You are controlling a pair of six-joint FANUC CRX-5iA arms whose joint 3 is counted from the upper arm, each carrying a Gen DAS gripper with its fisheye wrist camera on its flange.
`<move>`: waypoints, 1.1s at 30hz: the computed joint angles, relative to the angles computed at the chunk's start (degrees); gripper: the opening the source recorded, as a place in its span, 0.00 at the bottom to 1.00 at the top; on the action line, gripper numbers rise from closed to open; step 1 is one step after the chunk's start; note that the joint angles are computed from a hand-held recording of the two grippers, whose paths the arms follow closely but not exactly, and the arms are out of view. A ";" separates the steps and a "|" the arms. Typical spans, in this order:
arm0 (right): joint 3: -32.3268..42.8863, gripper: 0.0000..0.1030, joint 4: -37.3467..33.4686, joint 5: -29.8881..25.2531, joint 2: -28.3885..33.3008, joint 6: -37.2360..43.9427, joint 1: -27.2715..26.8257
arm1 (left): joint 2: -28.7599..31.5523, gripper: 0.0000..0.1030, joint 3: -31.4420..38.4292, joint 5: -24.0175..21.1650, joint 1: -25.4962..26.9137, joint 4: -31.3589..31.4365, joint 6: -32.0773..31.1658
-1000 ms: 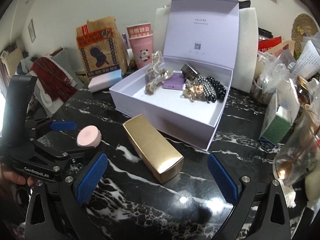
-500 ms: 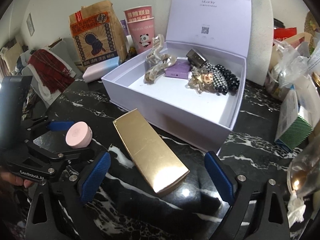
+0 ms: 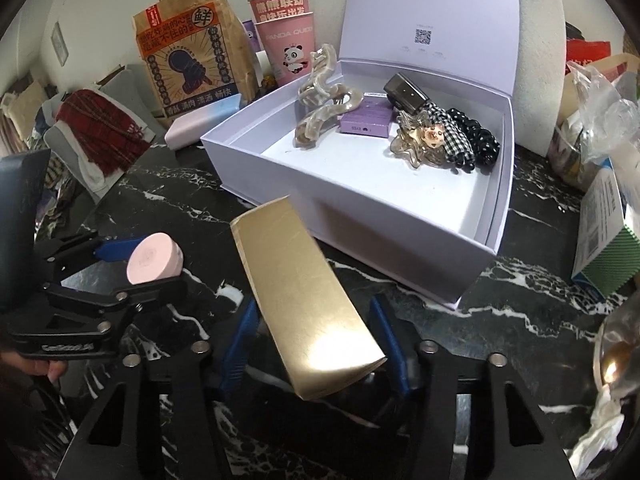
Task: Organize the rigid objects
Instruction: 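Grasp the pink compact with left tool while right tool grasps gold Dove bar, then lift and carry the pink compact and gold bar with both tools to the lavender box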
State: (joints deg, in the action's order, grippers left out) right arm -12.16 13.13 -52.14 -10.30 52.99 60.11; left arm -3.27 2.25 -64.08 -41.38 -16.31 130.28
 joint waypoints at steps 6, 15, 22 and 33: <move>-2.12 0.38 2.45 -0.56 -1.86 -2.39 2.15 | -0.38 0.49 -0.43 0.62 -0.54 0.60 -0.46; -7.92 0.38 8.88 -4.08 -7.47 -10.11 7.24 | 0.27 0.49 0.31 0.08 -3.60 0.07 -0.41; -10.20 0.45 10.79 -5.66 -9.75 -13.44 9.58 | 0.09 0.49 0.03 0.89 -4.63 -0.84 -0.99; -8.40 0.57 9.45 -3.94 -6.03 -12.24 7.86 | 1.23 0.49 1.39 -0.33 -6.87 -4.97 -1.26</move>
State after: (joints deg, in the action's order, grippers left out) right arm -20.56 22.59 -56.08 -16.33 40.76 67.97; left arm -2.04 3.64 -64.41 -48.25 -21.28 129.02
